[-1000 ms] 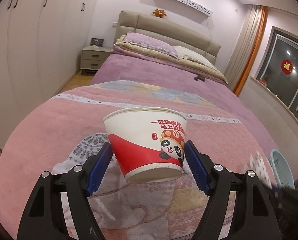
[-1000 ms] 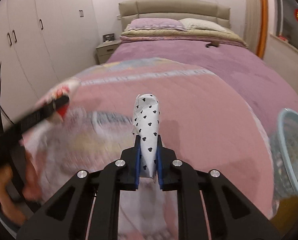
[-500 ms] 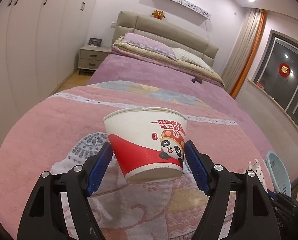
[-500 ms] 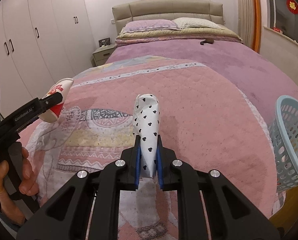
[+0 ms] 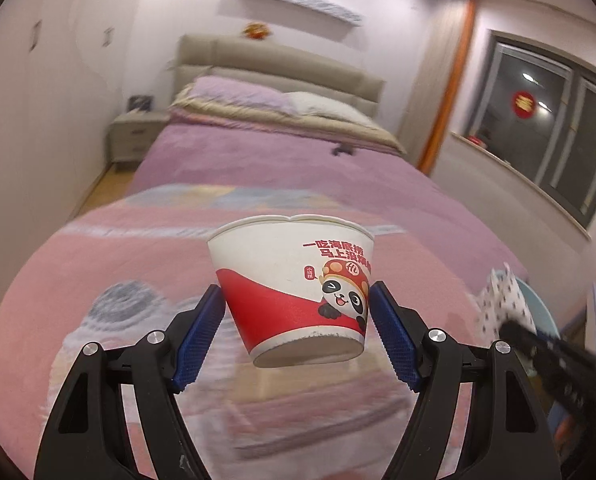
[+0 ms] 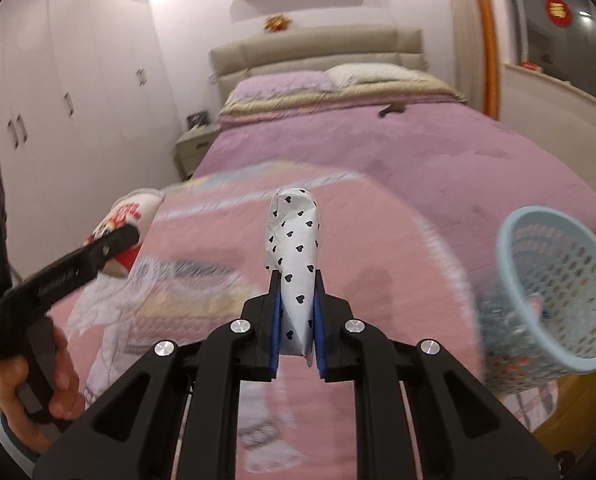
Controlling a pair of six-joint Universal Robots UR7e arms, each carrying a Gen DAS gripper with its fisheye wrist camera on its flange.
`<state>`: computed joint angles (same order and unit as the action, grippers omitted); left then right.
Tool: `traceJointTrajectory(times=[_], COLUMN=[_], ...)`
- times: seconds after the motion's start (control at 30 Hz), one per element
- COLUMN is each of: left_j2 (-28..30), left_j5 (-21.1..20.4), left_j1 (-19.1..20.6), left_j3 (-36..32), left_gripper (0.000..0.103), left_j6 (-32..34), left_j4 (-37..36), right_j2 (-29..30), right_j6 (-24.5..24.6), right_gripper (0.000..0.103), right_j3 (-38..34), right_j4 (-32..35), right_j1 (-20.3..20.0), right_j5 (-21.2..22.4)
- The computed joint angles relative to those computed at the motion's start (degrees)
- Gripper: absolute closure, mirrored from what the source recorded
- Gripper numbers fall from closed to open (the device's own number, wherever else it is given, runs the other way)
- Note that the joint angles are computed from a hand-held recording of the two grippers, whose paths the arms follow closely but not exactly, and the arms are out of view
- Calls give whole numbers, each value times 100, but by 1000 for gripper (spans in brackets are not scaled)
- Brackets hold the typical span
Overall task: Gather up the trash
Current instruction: 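Carry cup and polka-dot paper over the blue basket and open both tools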
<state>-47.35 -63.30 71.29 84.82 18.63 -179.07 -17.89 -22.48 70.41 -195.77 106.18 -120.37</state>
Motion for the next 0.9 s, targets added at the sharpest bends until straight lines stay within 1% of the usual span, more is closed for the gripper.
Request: traceJointTrajectory(times=[0.1,0.2,0.27,0.43,0.53,0.6,0.7,0.8,0.87,0.9], left_j2=[73,234,377,815,1146,1436,1798,2168,2414,2534], left_j5=[-135,-265,-449,-752,-833,-885,-954,-1074,-1054,-1029], left_j1=[-239,-466,-594,-887,-1049,-1129,-1162,-1146,-1133,-1129], left_j3=[30,-38,-178,-562,-828,-1116,-1563,-2068,-2397,-2515], left_gripper=[31,31,31,31,30,30,30,30,30,28], left_j6=[154,270,235,216,355,410,313,101,64,98], left_j4=[78,195,395,799,1009,1276,1734,2294,2485,2489], right_j2=[-343,-691,-960,-1514,-1785,-1909,-2060,-2092,-2073,-2043], right_j6=[-15,46,103,270,426,553,844,1035,1079,1094], right_gripper=[91,91,91,91,91,91,90,90,90,88], right_j3=[424,814,1097,1554,1733,1791,1810,1765,1710,1636], right_j4=[-530,-897,-1210,-1625,-1738,-1730,-1450,-1212,-1133,-1048], right_j1=[-49,-133,-217,-466,-660,-783,-982,-1133,-1199,-1254], right_j5=[-85,-154,-242,-493,-613,-753,-904,-943,-972,-997])
